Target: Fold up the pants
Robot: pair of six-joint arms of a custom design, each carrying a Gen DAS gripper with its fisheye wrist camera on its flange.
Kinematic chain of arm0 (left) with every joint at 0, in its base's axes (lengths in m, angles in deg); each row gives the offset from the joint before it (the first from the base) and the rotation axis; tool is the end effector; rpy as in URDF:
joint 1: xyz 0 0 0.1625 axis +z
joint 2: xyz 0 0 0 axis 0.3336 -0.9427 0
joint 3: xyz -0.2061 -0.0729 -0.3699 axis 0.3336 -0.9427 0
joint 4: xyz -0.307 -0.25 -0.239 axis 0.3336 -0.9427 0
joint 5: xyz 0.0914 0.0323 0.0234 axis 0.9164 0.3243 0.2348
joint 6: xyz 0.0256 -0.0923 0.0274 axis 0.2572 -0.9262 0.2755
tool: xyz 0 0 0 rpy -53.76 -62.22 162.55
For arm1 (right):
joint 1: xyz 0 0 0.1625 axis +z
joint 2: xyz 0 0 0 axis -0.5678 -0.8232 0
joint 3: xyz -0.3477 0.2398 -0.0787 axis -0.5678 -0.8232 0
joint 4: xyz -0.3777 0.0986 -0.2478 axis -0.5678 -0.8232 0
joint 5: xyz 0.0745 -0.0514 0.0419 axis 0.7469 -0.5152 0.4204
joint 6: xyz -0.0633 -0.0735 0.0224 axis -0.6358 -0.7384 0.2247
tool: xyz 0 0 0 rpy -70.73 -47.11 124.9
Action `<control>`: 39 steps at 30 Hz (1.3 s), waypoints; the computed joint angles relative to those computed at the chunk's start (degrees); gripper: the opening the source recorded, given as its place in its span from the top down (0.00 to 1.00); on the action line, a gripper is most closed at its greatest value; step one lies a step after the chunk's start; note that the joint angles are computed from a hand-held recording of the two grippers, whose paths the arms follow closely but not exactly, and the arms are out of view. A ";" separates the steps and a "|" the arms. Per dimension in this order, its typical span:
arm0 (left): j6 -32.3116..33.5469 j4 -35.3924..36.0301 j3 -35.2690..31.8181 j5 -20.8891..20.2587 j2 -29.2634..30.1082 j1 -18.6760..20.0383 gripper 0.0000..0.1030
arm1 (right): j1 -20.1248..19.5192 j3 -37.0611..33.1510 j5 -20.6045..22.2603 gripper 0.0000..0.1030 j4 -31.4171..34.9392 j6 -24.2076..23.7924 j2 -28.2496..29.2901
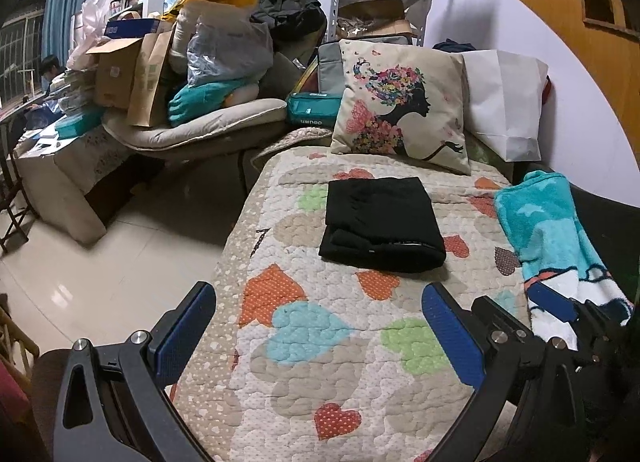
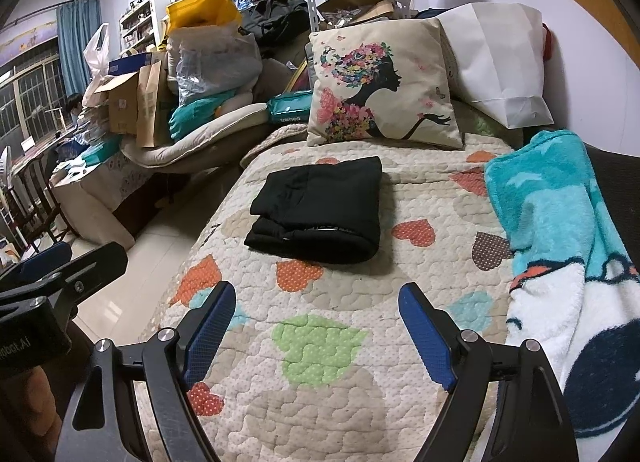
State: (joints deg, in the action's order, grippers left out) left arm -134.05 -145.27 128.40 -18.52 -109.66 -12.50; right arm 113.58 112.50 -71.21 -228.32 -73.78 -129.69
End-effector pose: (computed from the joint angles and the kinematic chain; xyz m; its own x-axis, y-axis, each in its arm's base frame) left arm -0.5072 -0.2787 0.0327 -0.7076 -0.4194 -0.5687 0.3321 0.5130 -0.7915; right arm 0.0706 -0.3753 0.3992 -0.6454 -0.5578 0.5219 -0.7623 0.5133 -0.3942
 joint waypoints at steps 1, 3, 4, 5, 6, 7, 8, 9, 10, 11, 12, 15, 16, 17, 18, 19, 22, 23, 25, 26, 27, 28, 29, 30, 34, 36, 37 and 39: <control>0.35 -0.59 0.25 0.08 -0.16 0.04 0.00 | -0.01 0.01 0.01 0.15 0.02 -0.20 0.07; 0.43 -0.81 0.30 0.03 -0.16 0.17 0.00 | -0.07 0.05 0.07 0.15 0.04 -0.46 0.14; 0.56 -0.98 0.37 0.01 -0.21 0.17 0.00 | -0.06 0.08 0.05 0.15 0.05 -0.55 0.17; 0.74 -1.35 0.53 -0.02 -0.31 0.23 0.00 | -0.03 0.09 0.03 0.15 0.05 -0.51 0.15; 1.07 -2.10 0.86 -0.14 -0.52 0.32 0.00 | -0.04 0.17 0.03 0.15 -0.02 -0.50 0.08; 1.25 -2.69 1.13 -0.31 -0.69 0.43 0.00 | 0.00 0.18 0.01 0.15 -0.04 -0.42 0.07; 1.58 -3.44 1.48 -0.39 -0.91 0.55 0.00 | 0.02 0.18 0.00 0.15 -0.04 -0.38 0.07; 2.08 -4.48 1.93 -0.58 -1.22 0.68 0.00 | -0.08 0.32 0.06 0.15 -0.08 -0.45 -0.03; 2.18 -4.90 2.14 -0.80 -1.36 0.80 0.00 | 0.03 0.19 -0.04 0.15 -0.06 -0.38 0.07; 2.36 -5.24 2.27 -0.86 -1.45 0.96 0.00 | -0.04 0.30 -0.02 0.15 -0.09 -0.43 -0.02; 2.40 -5.66 2.53 -1.09 -1.61 1.05 0.00 | 0.03 0.20 -0.06 0.15 -0.06 -0.39 0.06; 2.64 -6.54 2.88 -1.59 -1.83 1.32 0.00 | 0.08 0.16 -0.10 0.15 -0.03 -0.35 0.10; 2.62 -6.73 2.98 -1.69 -1.88 1.35 0.00 | 0.09 0.18 -0.10 0.15 -0.01 -0.34 0.09; 2.50 -6.80 3.05 -1.77 -1.91 1.36 0.00 | 0.08 0.22 -0.12 0.15 -0.01 -0.37 0.05; 2.48 -6.79 3.04 -1.80 -1.89 1.39 0.00 | 0.10 0.24 -0.16 0.15 -0.03 -0.34 0.03; 2.53 -6.82 3.02 -1.87 -1.86 1.41 0.00 | 0.14 0.25 -0.20 0.15 -0.06 -0.25 0.03; 3.09 -7.67 3.22 -1.91 -1.95 1.48 0.00 | 0.13 0.32 -0.22 0.15 -0.05 -0.21 -0.04; 3.32 -7.89 3.29 -1.94 -1.96 1.52 0.00 | 0.20 0.25 -0.23 0.15 -0.11 -0.20 0.05; 3.83 -8.15 3.29 -1.97 -1.82 1.61 0.00 | 0.19 0.26 -0.23 0.15 -0.13 -0.27 0.06; 4.09 -8.18 3.19 -1.98 -1.67 1.69 0.00 | 0.21 0.25 -0.23 0.15 -0.15 -0.24 0.06; 4.46 -8.36 3.15 -1.94 -1.60 1.79 0.00 | 0.21 0.25 -0.23 0.15 -0.15 -0.24 0.06; 5.08 -8.76 3.09 -1.87 -1.50 1.94 0.00 | 0.20 0.30 -0.24 0.15 -0.17 -0.25 0.02; 5.55 -9.00 3.03 -1.75 -1.41 2.07 0.00 | 0.23 0.30 -0.28 0.15 -0.20 -0.23 0.04; 6.09 -9.16 2.89 -1.56 -1.30 2.26 0.00 | 0.26 0.33 -0.36 0.15 -0.30 -0.22 0.04; 8.29 -8.70 1.53 -0.62 -0.44 3.61 0.00 | 0.35 0.23 -0.57 0.15 -0.74 0.06 0.50; 9.50 -9.36 1.35 -0.22 -0.43 4.46 0.00 | 0.18 -0.05 -0.57 0.14 -1.23 0.25 1.02; 10.50 -10.85 1.78 0.02 -0.72 4.97 0.00 | 0.13 -0.31 -0.85 0.14 -1.59 0.42 1.49; 12.37 -14.05 2.77 0.00 -1.41 5.92 0.00 | 0.16 -0.82 -1.83 0.13 -2.50 0.98 2.49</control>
State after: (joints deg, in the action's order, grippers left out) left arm -121.68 -159.32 131.17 -18.52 -111.07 -6.58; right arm 113.74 111.68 -73.04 -230.82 -72.80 -127.20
